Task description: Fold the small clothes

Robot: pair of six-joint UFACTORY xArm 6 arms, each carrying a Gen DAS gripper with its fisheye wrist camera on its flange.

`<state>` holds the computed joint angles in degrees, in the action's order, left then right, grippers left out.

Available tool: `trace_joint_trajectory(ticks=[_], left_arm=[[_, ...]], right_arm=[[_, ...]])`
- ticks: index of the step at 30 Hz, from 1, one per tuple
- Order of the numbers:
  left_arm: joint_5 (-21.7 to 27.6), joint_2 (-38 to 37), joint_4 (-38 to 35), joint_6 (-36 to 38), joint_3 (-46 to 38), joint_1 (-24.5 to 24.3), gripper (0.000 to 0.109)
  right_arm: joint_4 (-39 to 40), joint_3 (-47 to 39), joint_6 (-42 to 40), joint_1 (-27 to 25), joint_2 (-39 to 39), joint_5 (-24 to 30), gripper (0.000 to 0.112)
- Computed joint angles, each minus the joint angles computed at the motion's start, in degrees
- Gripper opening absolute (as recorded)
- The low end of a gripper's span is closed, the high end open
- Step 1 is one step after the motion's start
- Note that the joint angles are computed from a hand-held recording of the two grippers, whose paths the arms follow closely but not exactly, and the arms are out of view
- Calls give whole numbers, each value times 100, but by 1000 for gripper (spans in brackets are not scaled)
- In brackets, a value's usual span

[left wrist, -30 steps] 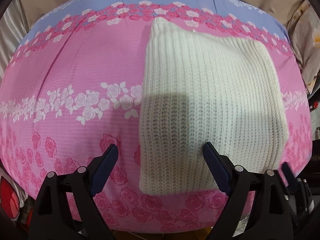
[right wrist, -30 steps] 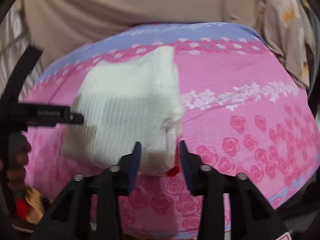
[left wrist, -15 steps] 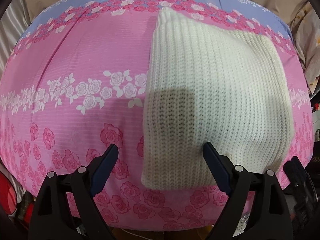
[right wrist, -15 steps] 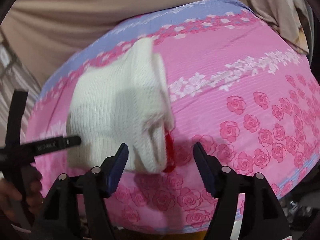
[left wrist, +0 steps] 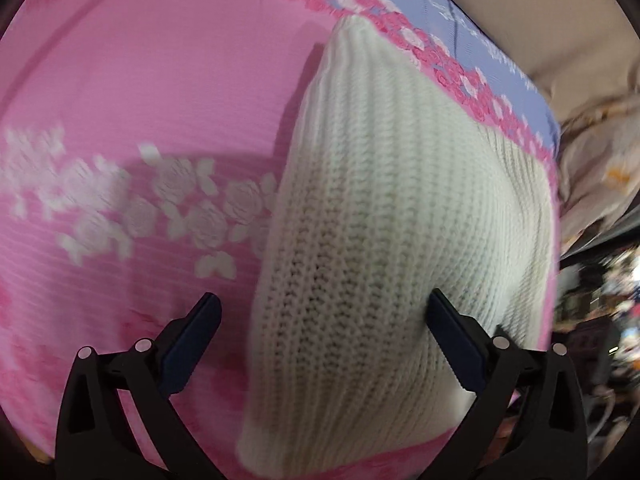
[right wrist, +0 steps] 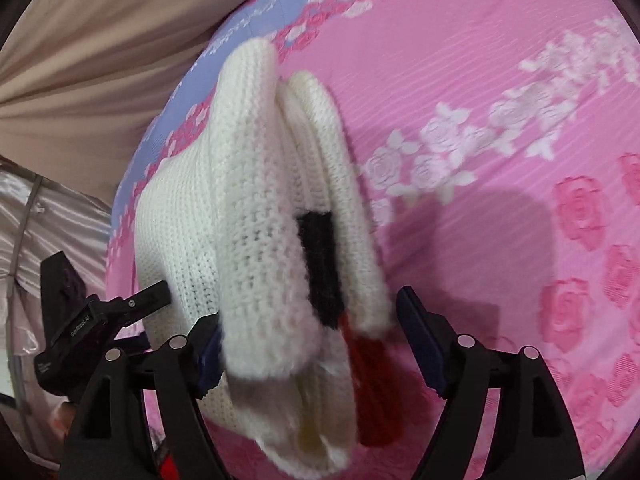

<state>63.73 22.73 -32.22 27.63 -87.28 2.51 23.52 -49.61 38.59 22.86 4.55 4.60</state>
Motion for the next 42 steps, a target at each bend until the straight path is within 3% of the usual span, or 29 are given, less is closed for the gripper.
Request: trace_joint_trajectory(ticks=[4, 5, 6, 7, 8, 11, 17, 20, 26, 29, 34, 38, 42], left_arm=[[32, -30, -26, 72, 1, -77, 95], [96, -38, -76, 132, -24, -89, 82], [177, -64, -14, 159, -80, -128, 80], [156, -122, 96, 148, -79, -168, 69], [141, -200, 206, 194, -87, -223, 58], [165, -425, 473, 289, -129, -337, 44], [306, -1042, 643, 673, -22, -460, 41], [489, -1392, 612, 974, 197, -429, 40], [705, -2041, 593, 1609, 765, -372, 39], [891, -2221, 491, 1802, 849, -257, 39], [1200, -2397, 156, 2119, 670, -5, 39], [1503, -2337, -346, 2238, 139, 289, 39], [1773, -2052, -1117, 2352, -835, 690, 39]], right_arm=[[32, -435, -334, -12, 258, 296, 85], [337, -547, -656, -5, 310, 375, 82], [491, -615, -814, 0, 341, 405, 69], [839, -680, -1150, 29, 358, 425, 52], [947, -711, -1291, 50, 318, 420, 47], [216, -615, -785, 46, 72, 355, 38], [-1320, -74, 821, 68, -723, 286, 36], [-2428, 404, 2120, 107, -1249, 271, 36], [-4217, 969, 4226, 200, -2006, 443, 36], [-5127, 984, 5241, 367, -2325, 770, 36], [-6028, 622, 5922, 539, -2499, 1268, 36], [-6680, -136, 5859, 700, -2422, 1794, 36], [-7230, -1101, 5513, 644, -2075, 1852, 36]])
